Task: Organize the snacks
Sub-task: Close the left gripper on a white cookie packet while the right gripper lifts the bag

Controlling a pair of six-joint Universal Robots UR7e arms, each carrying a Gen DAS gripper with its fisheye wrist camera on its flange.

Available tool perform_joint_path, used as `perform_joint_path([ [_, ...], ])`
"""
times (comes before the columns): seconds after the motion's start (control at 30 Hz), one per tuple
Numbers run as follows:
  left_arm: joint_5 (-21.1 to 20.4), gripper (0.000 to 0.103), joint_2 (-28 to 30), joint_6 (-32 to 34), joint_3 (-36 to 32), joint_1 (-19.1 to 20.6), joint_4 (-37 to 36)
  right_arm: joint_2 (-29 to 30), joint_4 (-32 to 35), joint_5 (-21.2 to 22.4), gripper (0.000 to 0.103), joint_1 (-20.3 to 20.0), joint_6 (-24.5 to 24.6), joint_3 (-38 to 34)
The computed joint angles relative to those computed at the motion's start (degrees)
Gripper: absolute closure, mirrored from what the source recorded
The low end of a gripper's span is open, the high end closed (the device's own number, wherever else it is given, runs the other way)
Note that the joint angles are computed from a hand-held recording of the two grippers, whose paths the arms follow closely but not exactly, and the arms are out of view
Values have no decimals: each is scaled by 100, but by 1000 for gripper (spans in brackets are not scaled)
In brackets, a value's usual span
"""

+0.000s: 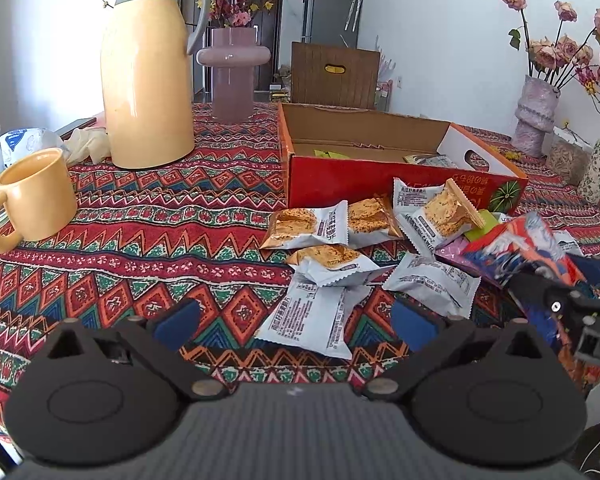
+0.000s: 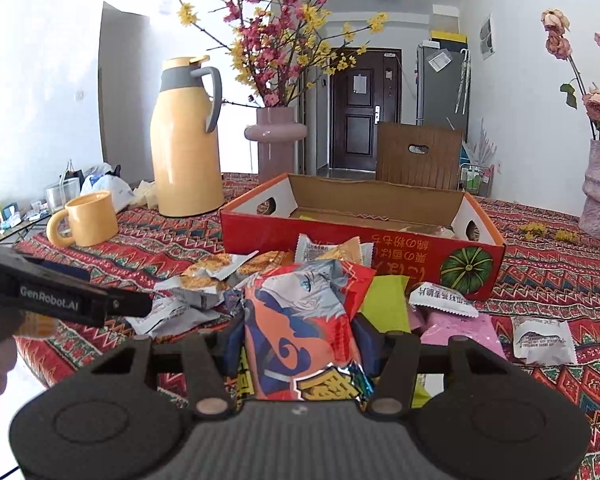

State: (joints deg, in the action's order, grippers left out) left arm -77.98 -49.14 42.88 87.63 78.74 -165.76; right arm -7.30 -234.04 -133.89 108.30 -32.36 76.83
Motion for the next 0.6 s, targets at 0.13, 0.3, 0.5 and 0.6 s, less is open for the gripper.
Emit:
perform_joint_path([
  [0.13,210,0,176,14,-114,-37,-21,-96,-391,19,49,-34,-39,117],
  [0.3,326,0,362,81,-243,-65,-13,-224,-838,15,49,-101,-49,303],
  [0.5,527,0,591,11,-410,-88,-97,-355,-1164,51,49,-204,17,536],
  [0.6,551,0,665,19,-453,-95,-154,-409,-1210,91,49,-261,92,630],
])
